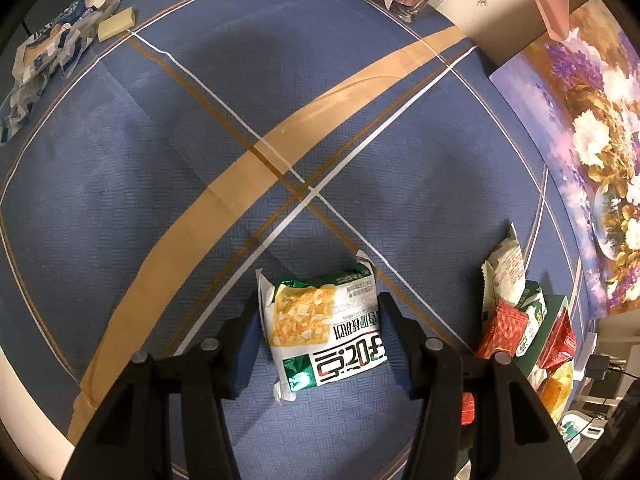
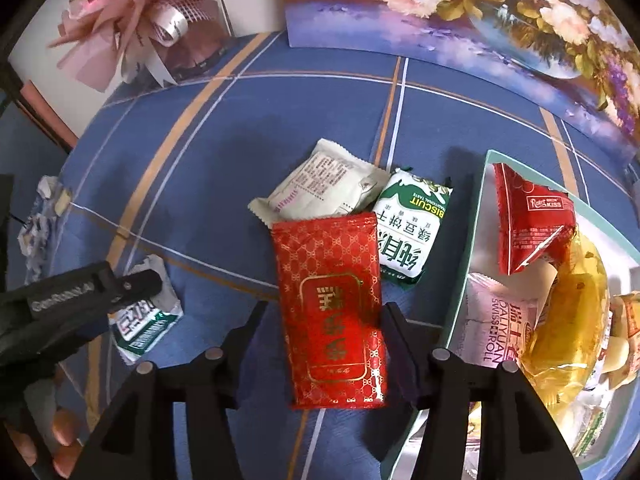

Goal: Organize snacks
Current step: 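Lift and carry the corn packet and red packet over the tray with both tools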

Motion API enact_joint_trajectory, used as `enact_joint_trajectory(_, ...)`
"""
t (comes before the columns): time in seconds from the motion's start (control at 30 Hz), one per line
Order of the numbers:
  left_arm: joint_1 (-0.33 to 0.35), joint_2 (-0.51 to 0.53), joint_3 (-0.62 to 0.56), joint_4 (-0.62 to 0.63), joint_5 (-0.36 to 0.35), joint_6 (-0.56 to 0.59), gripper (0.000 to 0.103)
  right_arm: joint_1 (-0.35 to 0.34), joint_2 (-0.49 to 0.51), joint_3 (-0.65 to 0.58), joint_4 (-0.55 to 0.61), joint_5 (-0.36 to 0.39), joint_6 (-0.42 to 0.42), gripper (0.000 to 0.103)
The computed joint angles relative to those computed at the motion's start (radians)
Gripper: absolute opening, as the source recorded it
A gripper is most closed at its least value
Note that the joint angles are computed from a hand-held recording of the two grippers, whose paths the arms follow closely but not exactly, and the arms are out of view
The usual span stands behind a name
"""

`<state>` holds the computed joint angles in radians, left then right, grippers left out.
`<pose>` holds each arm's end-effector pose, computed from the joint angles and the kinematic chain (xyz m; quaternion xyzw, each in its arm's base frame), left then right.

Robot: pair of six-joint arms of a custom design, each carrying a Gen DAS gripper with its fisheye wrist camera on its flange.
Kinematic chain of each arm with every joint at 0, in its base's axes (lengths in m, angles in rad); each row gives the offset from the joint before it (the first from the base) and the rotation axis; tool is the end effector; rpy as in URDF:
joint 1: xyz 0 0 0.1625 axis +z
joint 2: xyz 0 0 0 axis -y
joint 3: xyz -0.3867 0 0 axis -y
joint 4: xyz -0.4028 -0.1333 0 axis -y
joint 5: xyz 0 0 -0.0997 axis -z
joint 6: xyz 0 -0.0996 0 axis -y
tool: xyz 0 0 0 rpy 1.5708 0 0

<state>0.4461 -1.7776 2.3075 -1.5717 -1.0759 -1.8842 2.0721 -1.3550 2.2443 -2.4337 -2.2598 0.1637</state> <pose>-0.2017 -0.2967 0.2114 -0.2874 0.8929 -0.2191 0.2686 0.2700 -0.3471 0.1479 0.1625 -0.9270 0.0985 0.3233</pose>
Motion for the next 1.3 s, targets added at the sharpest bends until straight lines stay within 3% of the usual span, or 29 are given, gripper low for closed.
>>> enact_joint_trajectory(0.83,0.039,0.170,-0.056,-0.066,0.031,0.007,0.058,-0.007,0.050,0.038,-0.084,-0.043,0.002,0.062)
enact_joint_trajectory(0.9,0.039,0.176,-0.062,-0.065,0.032,0.006,0.058,-0.008,0.045,0.043,-0.088,-0.045,0.000,0.061)
enact_joint_trajectory(1.03,0.034,0.174,-0.061,-0.074,0.042,-0.005,0.057,-0.010,0.011,0.053,-0.077,-0.036,0.009,0.048)
enact_joint_trajectory(1.3,-0.003,0.178,-0.079,-0.078,0.082,-0.009,0.057,0.005,-0.100,0.077,-0.086,0.035,-0.003,0.048)
